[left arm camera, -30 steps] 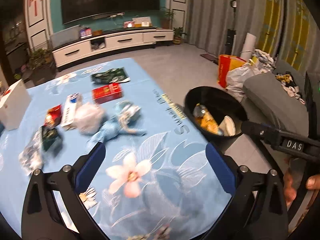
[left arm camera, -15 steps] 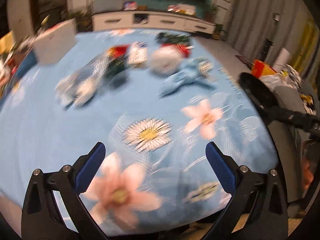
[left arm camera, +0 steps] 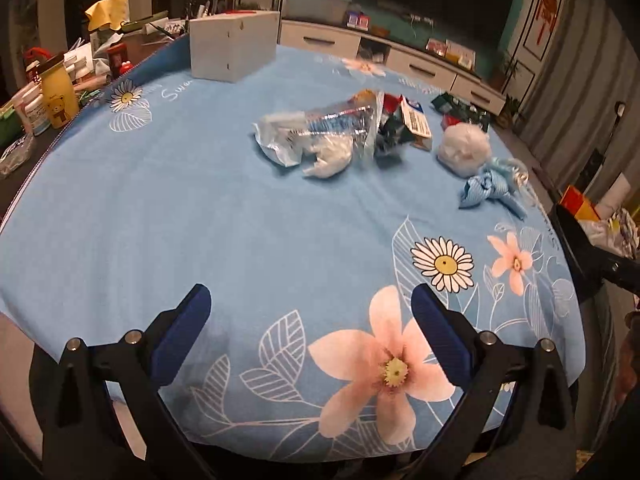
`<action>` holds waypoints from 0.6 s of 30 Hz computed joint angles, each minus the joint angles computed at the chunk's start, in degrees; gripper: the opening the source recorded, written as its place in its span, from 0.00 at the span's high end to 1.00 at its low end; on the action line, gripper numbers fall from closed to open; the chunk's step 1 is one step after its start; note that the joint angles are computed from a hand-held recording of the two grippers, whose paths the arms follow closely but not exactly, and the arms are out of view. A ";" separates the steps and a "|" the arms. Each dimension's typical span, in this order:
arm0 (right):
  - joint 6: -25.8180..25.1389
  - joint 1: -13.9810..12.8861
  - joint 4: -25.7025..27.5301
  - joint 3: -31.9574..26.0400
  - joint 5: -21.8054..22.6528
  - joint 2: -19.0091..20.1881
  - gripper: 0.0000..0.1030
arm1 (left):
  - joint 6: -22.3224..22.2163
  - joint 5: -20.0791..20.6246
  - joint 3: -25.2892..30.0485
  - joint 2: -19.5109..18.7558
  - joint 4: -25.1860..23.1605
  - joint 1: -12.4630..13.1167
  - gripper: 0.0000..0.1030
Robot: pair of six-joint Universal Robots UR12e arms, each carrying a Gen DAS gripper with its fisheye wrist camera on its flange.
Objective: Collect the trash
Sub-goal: 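Return both tools over the table toward the blue cloth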
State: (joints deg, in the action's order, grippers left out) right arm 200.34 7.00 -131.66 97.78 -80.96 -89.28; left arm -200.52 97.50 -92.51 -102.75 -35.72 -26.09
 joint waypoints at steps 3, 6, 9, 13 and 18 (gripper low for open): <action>0.13 0.66 0.41 -1.45 -0.43 1.10 0.08 | -0.77 -0.81 -0.60 0.07 1.35 0.38 0.03; 0.01 1.17 0.61 -2.53 -0.65 1.90 0.08 | -1.43 -2.55 -0.87 -0.14 1.84 0.95 0.03; -0.39 1.78 1.16 -3.51 -1.16 2.73 0.08 | -1.71 -3.38 -1.28 -0.11 2.64 1.36 0.03; -0.49 2.13 1.71 -4.16 -1.20 3.61 0.08 | -1.92 -4.43 -1.64 -0.09 3.94 1.80 0.03; -0.60 2.20 1.38 -4.53 -1.76 4.35 0.08 | -1.92 -5.55 -1.51 -0.43 5.58 2.15 0.03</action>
State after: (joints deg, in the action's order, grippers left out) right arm 199.74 9.21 -130.28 93.25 -82.71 -84.93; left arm -202.44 91.95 -94.02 -103.18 -30.14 -23.94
